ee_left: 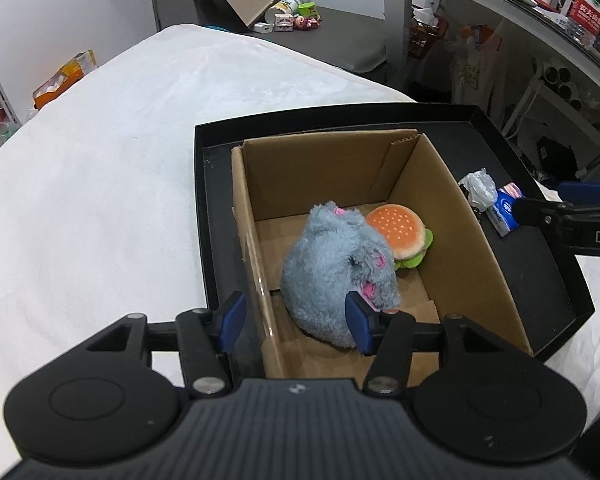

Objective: Organize soft objects
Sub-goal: 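Move the right gripper to the blue tissue pack and grasp it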

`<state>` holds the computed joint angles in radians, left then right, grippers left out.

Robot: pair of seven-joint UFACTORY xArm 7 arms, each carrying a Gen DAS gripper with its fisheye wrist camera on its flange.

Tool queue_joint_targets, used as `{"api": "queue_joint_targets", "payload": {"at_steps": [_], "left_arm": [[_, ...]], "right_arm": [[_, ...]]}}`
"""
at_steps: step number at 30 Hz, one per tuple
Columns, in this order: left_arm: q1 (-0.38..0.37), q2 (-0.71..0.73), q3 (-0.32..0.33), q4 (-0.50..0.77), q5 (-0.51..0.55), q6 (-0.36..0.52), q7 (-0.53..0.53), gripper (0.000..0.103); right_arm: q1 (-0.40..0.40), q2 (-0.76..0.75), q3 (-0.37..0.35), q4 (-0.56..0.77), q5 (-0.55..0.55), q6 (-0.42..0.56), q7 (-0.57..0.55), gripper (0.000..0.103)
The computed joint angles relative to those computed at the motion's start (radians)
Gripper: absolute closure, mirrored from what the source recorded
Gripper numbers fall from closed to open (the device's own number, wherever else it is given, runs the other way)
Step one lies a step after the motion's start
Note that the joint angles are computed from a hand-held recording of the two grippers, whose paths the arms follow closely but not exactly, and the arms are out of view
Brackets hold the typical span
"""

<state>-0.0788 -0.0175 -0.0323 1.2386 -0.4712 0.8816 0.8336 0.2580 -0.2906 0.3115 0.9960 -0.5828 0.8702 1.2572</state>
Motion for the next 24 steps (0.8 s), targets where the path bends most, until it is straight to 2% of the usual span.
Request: {"api": "queue_joint_targets", "payload": {"at_steps": [9,17,24], "left_arm": [[-0.014,0.008,-0.013,0.000,0.033,-0.041,-0.061,0.048],[-0.032,0.016,-0.025,-0.003,0.077,-0.083,-0.120,0.043],[-0.043,0.026,-0.032,-0.001,0.120,-0.109,-0.154,0.040]], "right_arm": [[-0.022,-0.051,-0.017,-0.079,0.035,-0.043,-0.002,0.019],[-0.061,-0.088,-0.023,-0.153,0.055,-0.093,0.010,0.019],[-0.082,-0.081,-0.041,-0.203,0.091,-0.122,-0.037,0.019]]}}
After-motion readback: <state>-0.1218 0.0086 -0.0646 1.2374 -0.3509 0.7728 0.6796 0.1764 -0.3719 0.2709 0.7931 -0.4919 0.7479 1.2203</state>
